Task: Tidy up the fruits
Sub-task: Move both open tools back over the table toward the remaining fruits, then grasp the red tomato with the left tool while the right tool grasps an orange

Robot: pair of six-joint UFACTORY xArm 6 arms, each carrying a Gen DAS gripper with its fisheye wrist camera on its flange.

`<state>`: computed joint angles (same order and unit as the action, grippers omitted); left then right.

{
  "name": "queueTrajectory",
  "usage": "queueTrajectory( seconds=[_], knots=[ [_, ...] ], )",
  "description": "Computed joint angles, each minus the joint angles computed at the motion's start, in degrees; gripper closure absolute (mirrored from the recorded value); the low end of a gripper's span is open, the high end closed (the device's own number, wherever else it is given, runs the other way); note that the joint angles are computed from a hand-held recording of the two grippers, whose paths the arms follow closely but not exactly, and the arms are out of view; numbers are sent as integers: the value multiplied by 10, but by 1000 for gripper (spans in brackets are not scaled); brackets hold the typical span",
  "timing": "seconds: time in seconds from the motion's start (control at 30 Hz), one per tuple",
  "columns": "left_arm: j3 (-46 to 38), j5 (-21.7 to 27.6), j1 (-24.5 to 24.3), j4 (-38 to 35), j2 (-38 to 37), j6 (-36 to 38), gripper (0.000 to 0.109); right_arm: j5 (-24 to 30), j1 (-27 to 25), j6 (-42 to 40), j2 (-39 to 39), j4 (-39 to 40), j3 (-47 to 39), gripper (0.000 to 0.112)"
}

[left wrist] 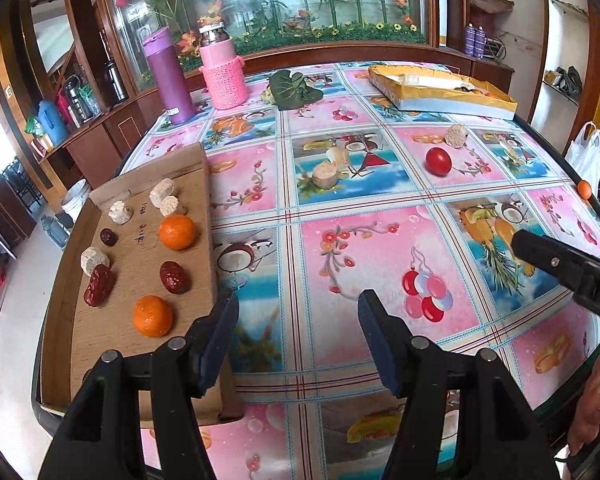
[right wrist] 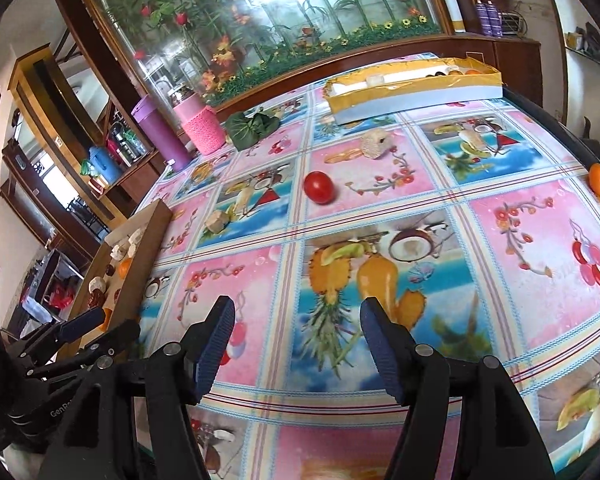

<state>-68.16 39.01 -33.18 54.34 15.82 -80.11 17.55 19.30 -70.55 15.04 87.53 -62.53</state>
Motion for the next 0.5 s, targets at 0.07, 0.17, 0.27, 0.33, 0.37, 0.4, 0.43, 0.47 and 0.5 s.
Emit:
queueTrajectory(
  seconds=[0.07,0.17,0.27,0.33,0.37,0.4,0.43,0.47,0.5],
  knots=[
    [-3,-9,4,-10,5,10,47,-3,-9,-7,-2,1,3,43],
    [-13,-19,12,-20,13,22,47,-20,-33,-18,-10,-7,6,43],
    [-36,-45,24,-38,30,41,47,-57,-68,-14,-13,-35,1,43],
    [-62,-58,30,-58,50,65,47,-76,-95,8,-7,-64,-6,43],
    [-80,-63,32,-73,64,84,47,-82,-112,41,1,-98,-14,43],
    [-104,-71,34,-98,83,112,47,-82,-127,71,8,-127,-20,43],
    [-125,-81,36,-121,100,136,47,-79,-143,98,16,-151,-28,43],
    [-148,-91,38,-147,118,162,47,-76,-160,124,28,-176,-41,43],
    [-174,-102,40,-175,139,190,47,-78,-171,147,39,-199,-53,43]
  ],
)
